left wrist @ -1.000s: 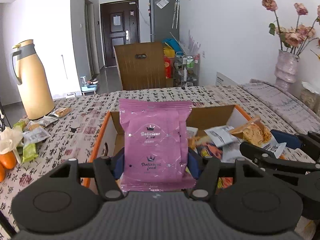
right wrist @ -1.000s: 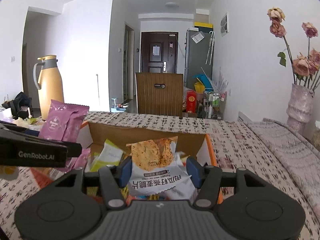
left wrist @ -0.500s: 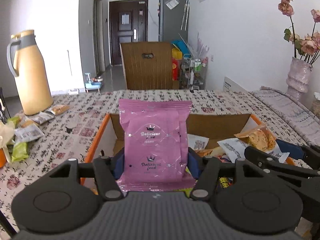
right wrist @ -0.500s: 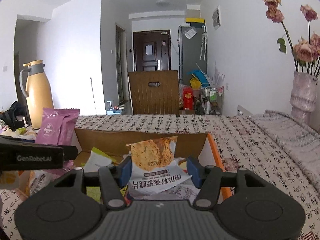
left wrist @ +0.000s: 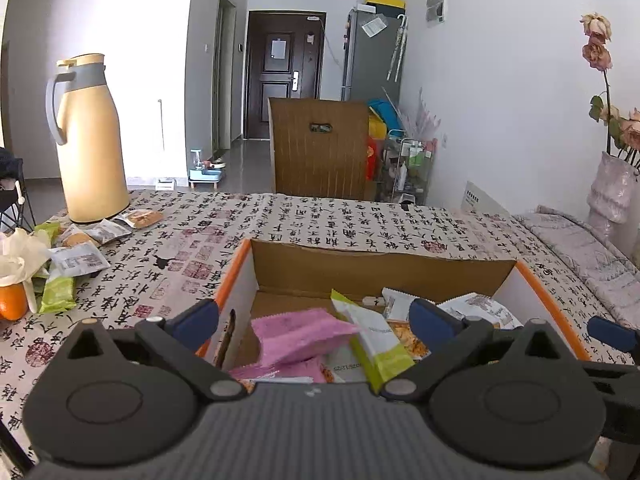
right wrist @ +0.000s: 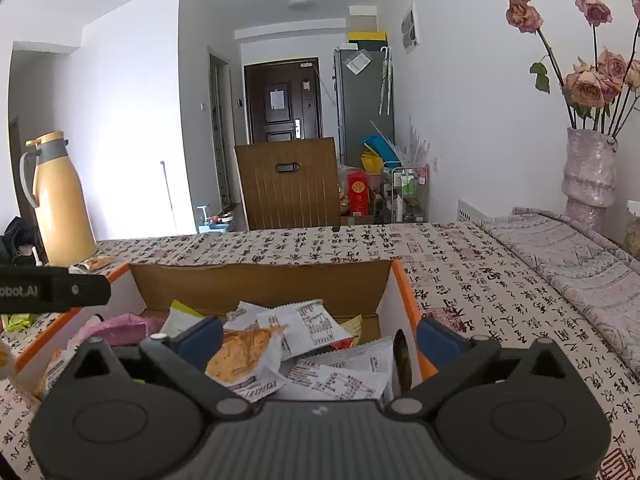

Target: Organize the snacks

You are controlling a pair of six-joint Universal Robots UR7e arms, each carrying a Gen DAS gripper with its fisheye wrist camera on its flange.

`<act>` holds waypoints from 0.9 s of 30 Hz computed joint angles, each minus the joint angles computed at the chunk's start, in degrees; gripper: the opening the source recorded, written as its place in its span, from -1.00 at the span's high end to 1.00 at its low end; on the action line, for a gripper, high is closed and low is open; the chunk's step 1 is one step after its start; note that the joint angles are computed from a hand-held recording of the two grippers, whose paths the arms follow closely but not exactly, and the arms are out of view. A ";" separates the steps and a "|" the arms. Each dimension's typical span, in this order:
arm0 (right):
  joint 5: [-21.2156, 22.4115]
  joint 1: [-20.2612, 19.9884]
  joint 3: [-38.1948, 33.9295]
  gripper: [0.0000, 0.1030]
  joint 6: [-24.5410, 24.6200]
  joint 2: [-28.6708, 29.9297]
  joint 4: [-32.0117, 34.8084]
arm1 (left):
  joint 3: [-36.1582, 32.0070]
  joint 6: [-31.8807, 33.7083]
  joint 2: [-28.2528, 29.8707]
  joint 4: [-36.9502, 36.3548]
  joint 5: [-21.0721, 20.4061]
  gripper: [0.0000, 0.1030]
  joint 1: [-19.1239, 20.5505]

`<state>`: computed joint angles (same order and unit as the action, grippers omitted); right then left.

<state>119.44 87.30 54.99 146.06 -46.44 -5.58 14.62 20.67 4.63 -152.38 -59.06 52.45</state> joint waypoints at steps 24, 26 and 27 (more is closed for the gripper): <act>0.82 4.09 25.79 -1.00 -2.72 -13.69 -14.02 | 49.00 1.50 -26.42 -25.60 -2.87 -1.00 -1.35; 0.93 4.48 28.38 -1.00 -2.79 -14.89 -15.19 | 52.30 1.50 -28.14 -26.61 -3.32 -1.00 -1.29; 0.98 4.61 29.54 -1.00 -2.82 -15.45 -15.68 | 53.58 1.47 -28.77 -26.93 -3.45 -1.00 -1.25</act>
<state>120.42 91.90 84.54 143.24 -61.89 -21.26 68.21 22.15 -24.14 -179.31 -62.51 51.20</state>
